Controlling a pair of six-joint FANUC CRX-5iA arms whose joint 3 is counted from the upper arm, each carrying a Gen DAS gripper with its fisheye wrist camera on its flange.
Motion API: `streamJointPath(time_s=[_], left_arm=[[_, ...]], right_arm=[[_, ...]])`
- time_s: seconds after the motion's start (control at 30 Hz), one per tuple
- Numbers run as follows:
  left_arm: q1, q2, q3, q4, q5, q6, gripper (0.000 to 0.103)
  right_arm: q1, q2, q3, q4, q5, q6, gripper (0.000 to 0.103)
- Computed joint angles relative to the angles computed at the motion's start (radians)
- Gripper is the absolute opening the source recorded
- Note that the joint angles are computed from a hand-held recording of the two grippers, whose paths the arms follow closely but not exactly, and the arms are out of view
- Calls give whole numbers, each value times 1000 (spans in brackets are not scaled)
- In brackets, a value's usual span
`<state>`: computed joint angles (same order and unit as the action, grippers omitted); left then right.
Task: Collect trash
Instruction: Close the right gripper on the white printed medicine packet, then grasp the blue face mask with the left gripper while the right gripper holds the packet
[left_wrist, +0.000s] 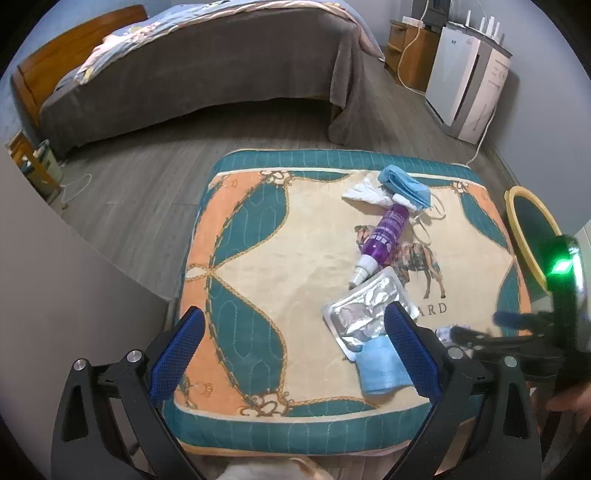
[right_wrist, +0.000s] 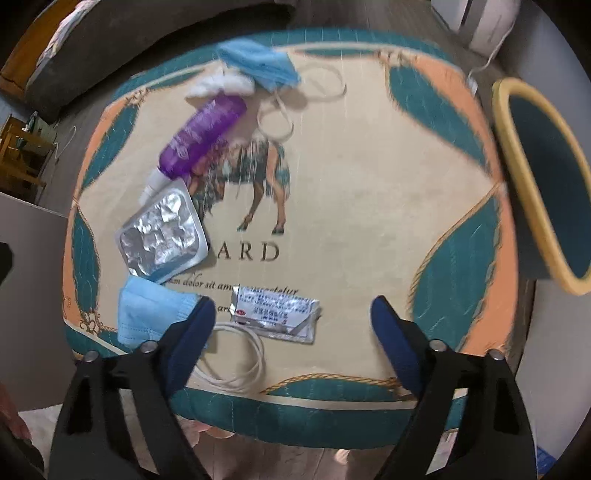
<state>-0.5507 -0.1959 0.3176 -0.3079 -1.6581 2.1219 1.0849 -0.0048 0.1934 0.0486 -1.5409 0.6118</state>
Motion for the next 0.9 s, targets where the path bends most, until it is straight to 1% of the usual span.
streamJointPath(time_s=[0.1, 0.17, 0.23, 0.27, 0.3, 0.33, 0.37, 0.43, 0.53, 0.67, 0.73, 0.8, 0.9], left_arm=[[0, 2, 0, 4, -1, -12, 96], [-1, 5, 1, 3, -1, -18, 96], [1, 5, -1, 4, -2, -19, 96], [5, 5, -3, 10, 0, -17, 96], [8, 4, -6, 14, 2, -16, 96], [9, 3, -8, 17, 3, -16, 96], [9, 4, -9, 17, 4, -19, 96], [8, 7, -10, 20, 2, -27, 96], [3, 12, -16, 26, 0, -34, 96], [-14, 38, -31, 38, 1, -8, 96], [-27, 50, -45, 57, 17, 6, 96], [-51, 63, -59, 72, 42, 22, 96], [-84, 84, -83, 98, 85, 26, 96]], right_arm=[[5, -6, -24, 1, 33, -24, 82], [4, -19, -45, -17, 67, -49, 78], [3, -22, -60, -31, 81, -75, 74], [15, -22, -69, -12, 84, -84, 72], [27, -20, -74, 13, 85, -86, 70], [36, -16, -75, 36, 83, -86, 59], [42, -14, -79, 51, 84, -90, 57], [42, -11, -73, 63, 68, -92, 57], [20, -21, -52, 46, 58, -92, 57], [-16, 1, 47, 72, -33, 1, 57], [-40, 10, 102, 87, -65, 64, 57], [-23, 17, 131, 175, -104, 148, 57], [-14, -12, 105, 257, -95, 236, 57]])
